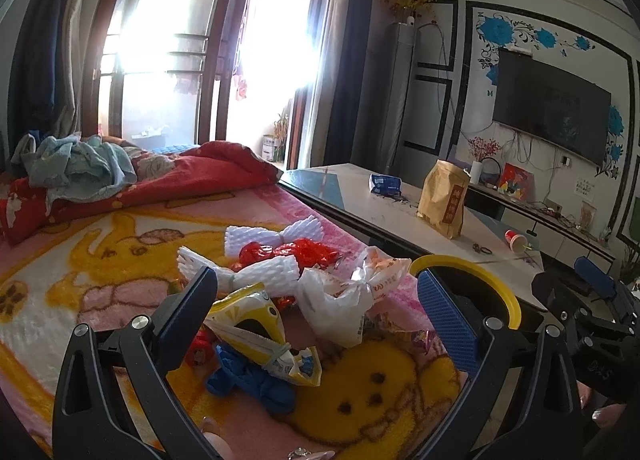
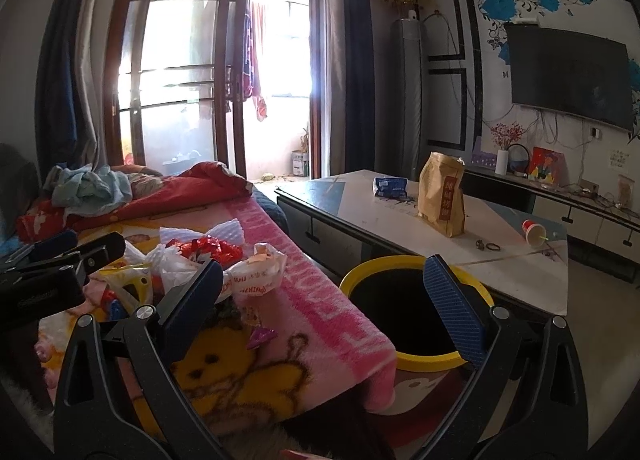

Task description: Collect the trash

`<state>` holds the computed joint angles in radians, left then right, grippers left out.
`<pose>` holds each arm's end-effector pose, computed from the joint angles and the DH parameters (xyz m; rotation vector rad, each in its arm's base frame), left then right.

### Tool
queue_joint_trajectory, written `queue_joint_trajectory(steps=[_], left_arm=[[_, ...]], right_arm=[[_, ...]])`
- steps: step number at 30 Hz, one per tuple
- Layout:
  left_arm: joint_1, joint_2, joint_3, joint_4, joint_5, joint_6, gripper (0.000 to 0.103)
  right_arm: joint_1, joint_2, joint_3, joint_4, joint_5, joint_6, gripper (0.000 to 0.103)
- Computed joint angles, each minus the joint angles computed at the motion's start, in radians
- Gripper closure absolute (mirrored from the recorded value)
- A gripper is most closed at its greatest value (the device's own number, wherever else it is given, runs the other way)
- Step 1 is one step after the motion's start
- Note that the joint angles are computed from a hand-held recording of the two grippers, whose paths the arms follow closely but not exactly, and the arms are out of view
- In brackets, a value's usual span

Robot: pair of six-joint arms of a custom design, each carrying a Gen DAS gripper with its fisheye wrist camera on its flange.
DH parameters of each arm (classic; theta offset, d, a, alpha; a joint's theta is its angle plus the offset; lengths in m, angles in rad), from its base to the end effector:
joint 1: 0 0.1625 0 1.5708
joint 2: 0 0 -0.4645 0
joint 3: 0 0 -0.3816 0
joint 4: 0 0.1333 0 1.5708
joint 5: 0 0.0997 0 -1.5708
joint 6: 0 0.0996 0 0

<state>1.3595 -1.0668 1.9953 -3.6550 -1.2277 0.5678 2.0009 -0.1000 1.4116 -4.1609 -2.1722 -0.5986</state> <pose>0.0417 -0.6011 0.3171 0.6230 2.1909 -1.3830 0.3482 -0.5745 -0.0882 0.5972 -2.0175 1.4652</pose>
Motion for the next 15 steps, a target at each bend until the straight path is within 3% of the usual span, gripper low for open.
queue_joint_trajectory(steps=[5,15], left_arm=[[0.006,0.002,-0.014,0.016,0.001,-0.015,0.006],[0.029,0.003,-0.079,0.035,0.028,-0.057,0.006]], right_arm=[[-0.001,0.002,-0.013,0.051,0.011,0.008,0.011],[0.011,0.030,-0.098,0.293,0.078,0.003,0.011]])
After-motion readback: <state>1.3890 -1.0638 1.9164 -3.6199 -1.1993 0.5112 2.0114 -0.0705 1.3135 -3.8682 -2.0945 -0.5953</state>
